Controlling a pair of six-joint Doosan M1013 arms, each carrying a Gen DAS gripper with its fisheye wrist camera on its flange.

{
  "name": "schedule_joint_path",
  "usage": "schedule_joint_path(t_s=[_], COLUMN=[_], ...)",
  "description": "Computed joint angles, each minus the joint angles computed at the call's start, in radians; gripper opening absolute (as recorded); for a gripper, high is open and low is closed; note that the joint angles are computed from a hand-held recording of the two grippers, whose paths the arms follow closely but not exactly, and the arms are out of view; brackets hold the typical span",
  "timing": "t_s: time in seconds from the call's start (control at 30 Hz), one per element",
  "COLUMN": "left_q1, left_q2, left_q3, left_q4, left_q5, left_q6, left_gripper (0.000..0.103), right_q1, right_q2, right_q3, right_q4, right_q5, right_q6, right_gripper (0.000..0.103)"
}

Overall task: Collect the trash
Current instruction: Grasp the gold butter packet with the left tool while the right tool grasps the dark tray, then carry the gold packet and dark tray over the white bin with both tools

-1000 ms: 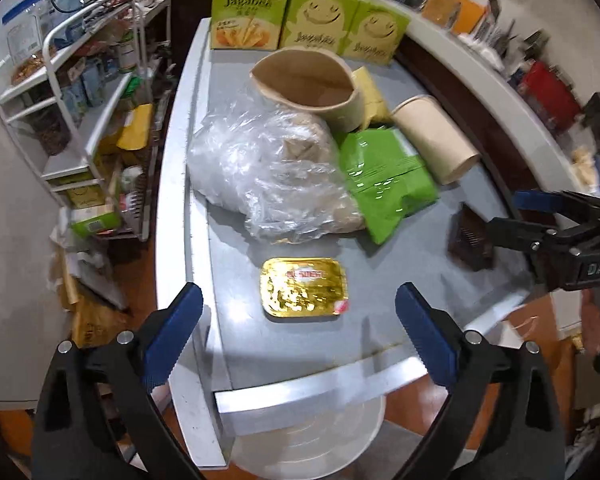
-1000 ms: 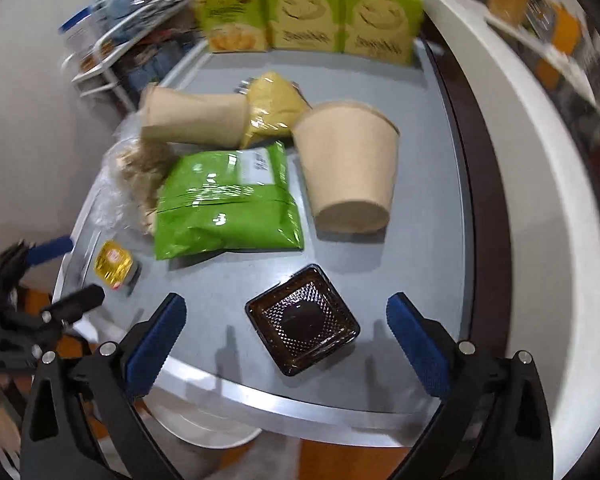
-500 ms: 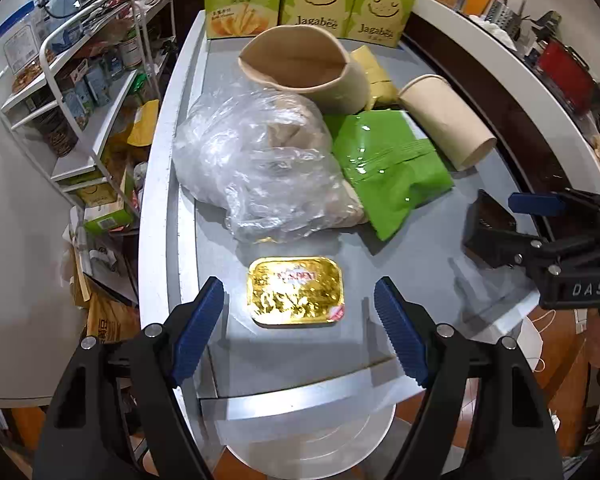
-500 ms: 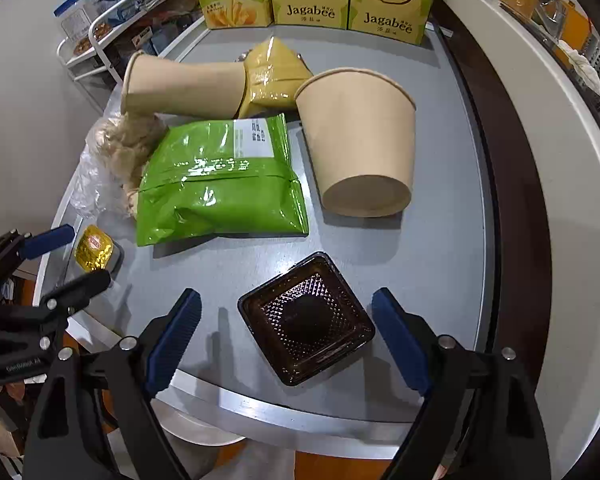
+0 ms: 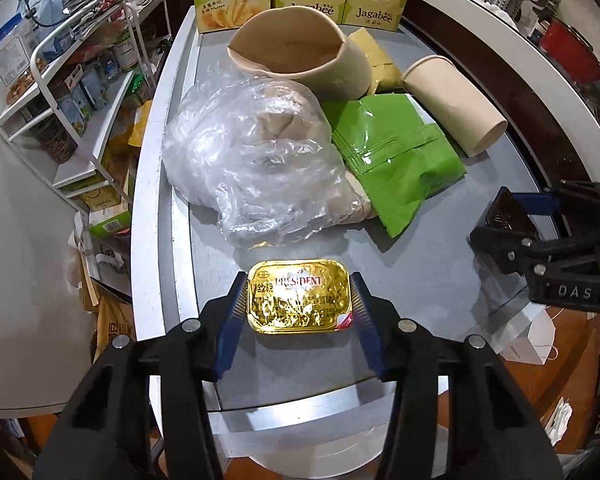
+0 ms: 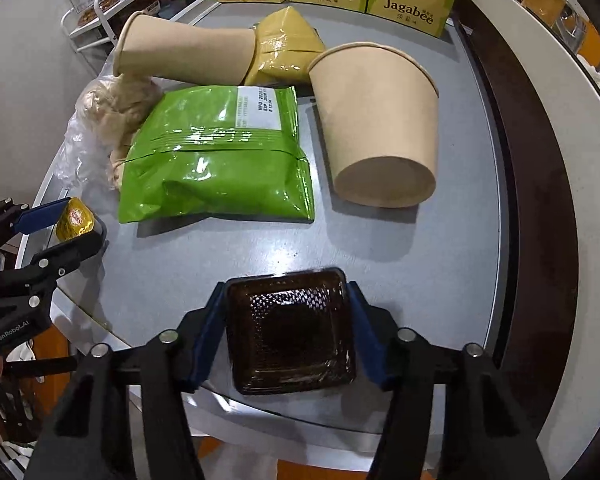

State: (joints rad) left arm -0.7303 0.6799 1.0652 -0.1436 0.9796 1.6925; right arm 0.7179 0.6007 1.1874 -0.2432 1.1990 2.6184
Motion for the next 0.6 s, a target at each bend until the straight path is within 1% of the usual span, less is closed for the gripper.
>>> schedule_joint_path(t_s=[0.07,0.3,0.43,0.6], left_q1=[-0.001,0.001,0.006,0.010], left_q2=[-0.006,-0.026,-0.039,-0.061], left_q3=[0.009,0.032,0.041,0.061], left_q4=[-0.003,-0.021,-0.033,-0.034], left_q5=[-0.008,-0.026,-0.037,-0.054], left_q6=[0.007,0.028,0.039,0.045], left_gripper=[0.051,0.051,0.051,0.051], right_q1=[0.001,0.004,0.013,0.026], right_q2=[-0.002,-0.029,-0.038,-0.058], right_q3=[0.001,0.028,0.027,0.032], right_q4=[-0.005,-0.017,-0.034,-0.049], right_q5=[0.000,-0.038,-0.047,-0.082], right_q6=[0.004,0.048,0.080,0.120], right_gripper=[0.055,0.054,0.054,0.054])
